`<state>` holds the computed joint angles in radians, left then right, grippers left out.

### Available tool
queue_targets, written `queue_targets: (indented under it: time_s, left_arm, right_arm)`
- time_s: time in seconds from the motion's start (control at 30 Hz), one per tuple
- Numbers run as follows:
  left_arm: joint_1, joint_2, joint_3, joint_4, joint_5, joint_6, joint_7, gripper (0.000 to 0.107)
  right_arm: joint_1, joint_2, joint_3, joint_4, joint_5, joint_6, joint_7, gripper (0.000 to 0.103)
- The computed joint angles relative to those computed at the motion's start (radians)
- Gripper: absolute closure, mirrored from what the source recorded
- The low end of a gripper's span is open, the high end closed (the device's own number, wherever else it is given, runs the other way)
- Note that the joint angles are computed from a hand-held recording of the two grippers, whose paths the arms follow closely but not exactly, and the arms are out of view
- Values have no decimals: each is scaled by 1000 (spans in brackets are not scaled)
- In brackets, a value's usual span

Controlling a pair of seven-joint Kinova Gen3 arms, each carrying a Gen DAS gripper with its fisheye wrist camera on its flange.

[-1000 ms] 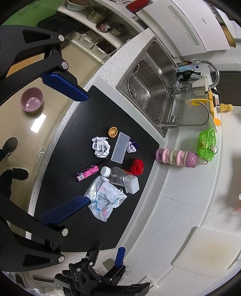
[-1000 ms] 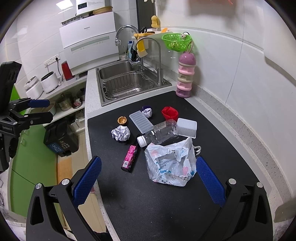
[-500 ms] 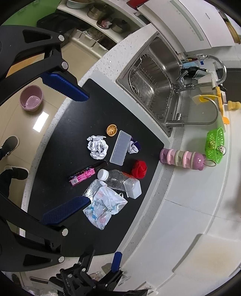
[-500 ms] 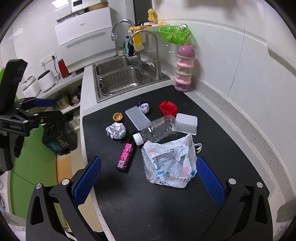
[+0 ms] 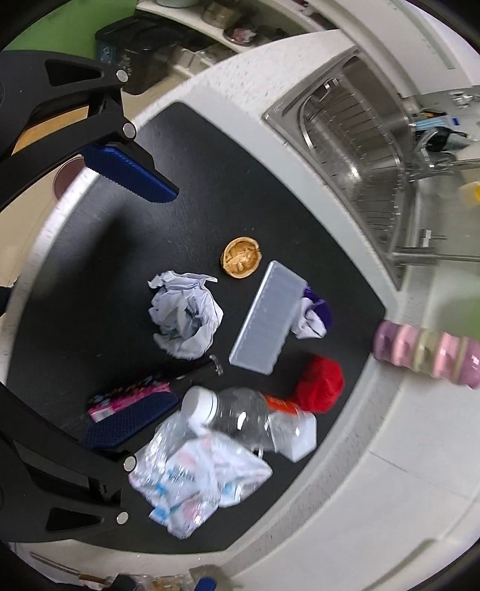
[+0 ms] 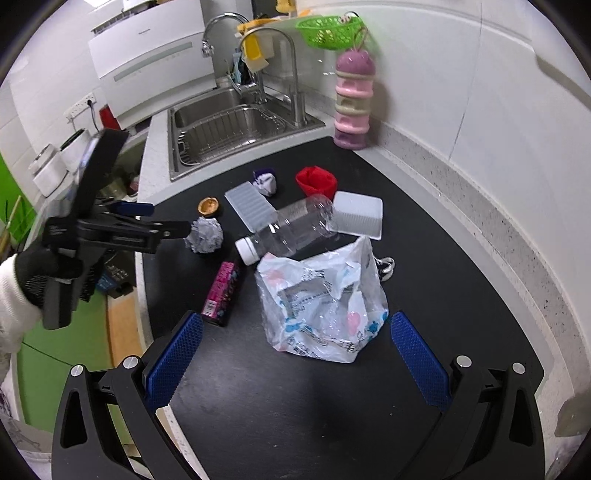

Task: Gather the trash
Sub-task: 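Grasp the crumpled white paper with the left gripper while the right gripper grasps the clear plastic bag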

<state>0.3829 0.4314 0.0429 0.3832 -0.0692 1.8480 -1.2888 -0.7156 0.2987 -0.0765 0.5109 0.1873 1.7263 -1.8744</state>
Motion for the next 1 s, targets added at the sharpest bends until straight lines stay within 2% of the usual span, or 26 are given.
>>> queue_targets:
  time_s: [0.23,0.3,0.37,0.47,0.67,0.9,1.0]
  left_arm:
    - [-16,41,3,32,17,-26,21,8]
    - [-25,46,10,44,34,-31,26,18]
    - [-32,68,17,17,47,1,24,48]
    - [-47,57,28,48,82,-23,9,55]
    - [-59,14,36,96,110,-76,-2,60]
    - [-57,-10,35,6,107,-40,4,61]
    - [-52,-4,32,-65,104,-8,8,61]
  right_arm:
    - [45,-17,-8,62,-30,-18,-11,5]
    - [57,-23,-11,80,-38,-25,-14,5]
    - [67,-24,-14,87,-44,-27,-15,5]
    - [79,-22,-16,94,-50,-30,-14,5]
    - [92,-16,-16,118,-53,-46,-18,5]
    - [101,25,-9,111,-51,-47,-12,5]
    - [107,68,4,70,-55,-9,-23,5]
